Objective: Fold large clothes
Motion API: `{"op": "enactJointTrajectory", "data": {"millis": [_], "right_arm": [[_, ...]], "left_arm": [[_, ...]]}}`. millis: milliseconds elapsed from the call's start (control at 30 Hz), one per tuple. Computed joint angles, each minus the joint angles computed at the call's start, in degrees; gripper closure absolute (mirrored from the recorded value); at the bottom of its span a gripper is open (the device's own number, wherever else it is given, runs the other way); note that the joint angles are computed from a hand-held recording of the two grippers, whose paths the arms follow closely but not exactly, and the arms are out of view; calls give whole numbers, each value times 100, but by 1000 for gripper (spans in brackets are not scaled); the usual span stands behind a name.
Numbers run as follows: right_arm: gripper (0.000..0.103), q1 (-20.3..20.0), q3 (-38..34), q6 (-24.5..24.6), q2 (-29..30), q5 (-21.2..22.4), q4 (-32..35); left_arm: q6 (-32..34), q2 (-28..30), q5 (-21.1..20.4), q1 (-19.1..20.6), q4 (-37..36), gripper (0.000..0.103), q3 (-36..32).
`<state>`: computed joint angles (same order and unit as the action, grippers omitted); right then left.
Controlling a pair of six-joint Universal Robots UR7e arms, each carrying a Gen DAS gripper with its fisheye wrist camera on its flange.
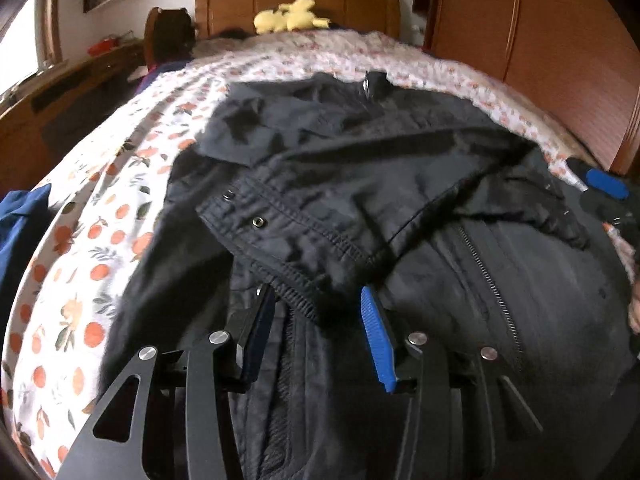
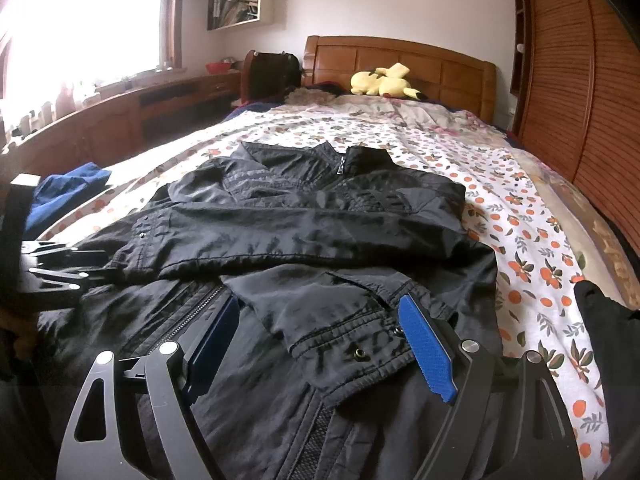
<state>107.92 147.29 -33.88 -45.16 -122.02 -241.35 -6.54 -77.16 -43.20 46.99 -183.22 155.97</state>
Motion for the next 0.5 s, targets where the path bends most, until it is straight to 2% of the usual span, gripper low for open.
{"op": "enactJointTrajectory", "data": {"millis": [33,100,133,167,233,333,500], "right_arm": [[24,1,1,-4,-4,-6,10],[24,-7,0,-15,5,-6,-10],[24,-6,-4,-12,13,-11,-13],[24,-5,-8,-10,10,-20,-5],[24,-53,5,-38,16,-5,-53],[24,-144,65,-89,11,36,-141],[24,-149,115,-125,16,17,-199]], "left_arm": [[-44,101,32,42,75,56,-70],[-26,190,16,127,138,72,-160],[29,177,-82,182,161,95,-187],[106,177,-120,158,90,99,-156],[140,124,-6,-30,-83,101,-10],[-145,-310,36,-430,84,101,250],[-834,-1215,77,-1120,878,100,576]]}}
